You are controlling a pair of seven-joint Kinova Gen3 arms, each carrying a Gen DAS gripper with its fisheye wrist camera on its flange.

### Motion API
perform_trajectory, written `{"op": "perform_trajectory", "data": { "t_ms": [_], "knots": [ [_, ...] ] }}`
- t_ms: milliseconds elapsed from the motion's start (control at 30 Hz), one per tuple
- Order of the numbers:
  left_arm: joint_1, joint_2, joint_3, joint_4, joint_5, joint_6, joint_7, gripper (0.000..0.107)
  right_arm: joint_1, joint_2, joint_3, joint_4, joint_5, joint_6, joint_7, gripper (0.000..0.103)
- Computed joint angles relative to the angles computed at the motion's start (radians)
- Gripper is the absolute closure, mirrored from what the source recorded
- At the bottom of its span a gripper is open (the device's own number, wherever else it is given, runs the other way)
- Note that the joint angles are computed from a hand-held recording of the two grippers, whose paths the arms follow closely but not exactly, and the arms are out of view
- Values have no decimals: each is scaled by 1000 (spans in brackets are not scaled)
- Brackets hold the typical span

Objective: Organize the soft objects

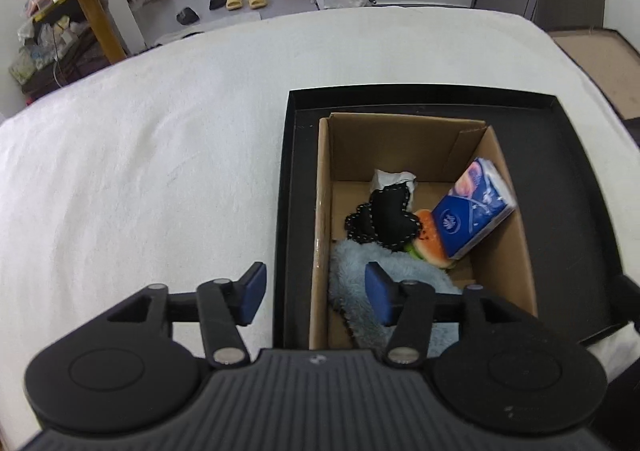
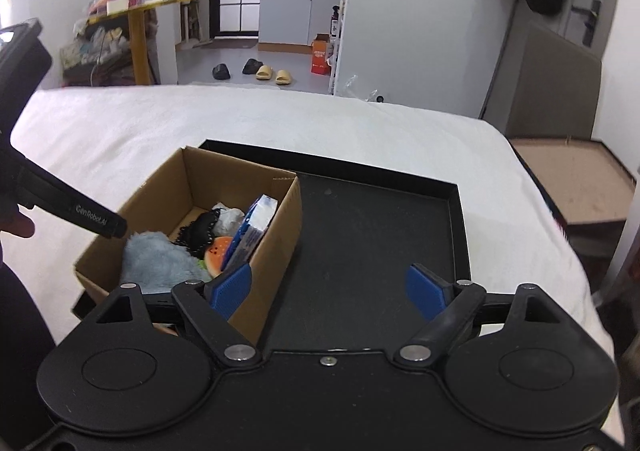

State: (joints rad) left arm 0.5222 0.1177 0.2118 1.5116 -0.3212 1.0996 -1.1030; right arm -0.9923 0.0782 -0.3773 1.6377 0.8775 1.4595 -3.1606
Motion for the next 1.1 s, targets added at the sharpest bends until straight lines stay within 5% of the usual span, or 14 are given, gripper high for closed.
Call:
{"op": "perform_trajectory", "data": {
  "t_ms": [467, 1100],
  "knots": [
    [14, -115, 55, -14, 22, 62, 14, 43, -24, -44, -50, -39, 7, 113, -188, 0],
    [-41, -258, 167, -36, 0, 139, 36, 9, -61, -71, -110, -157, -25, 267, -273, 0]
  ]
}}
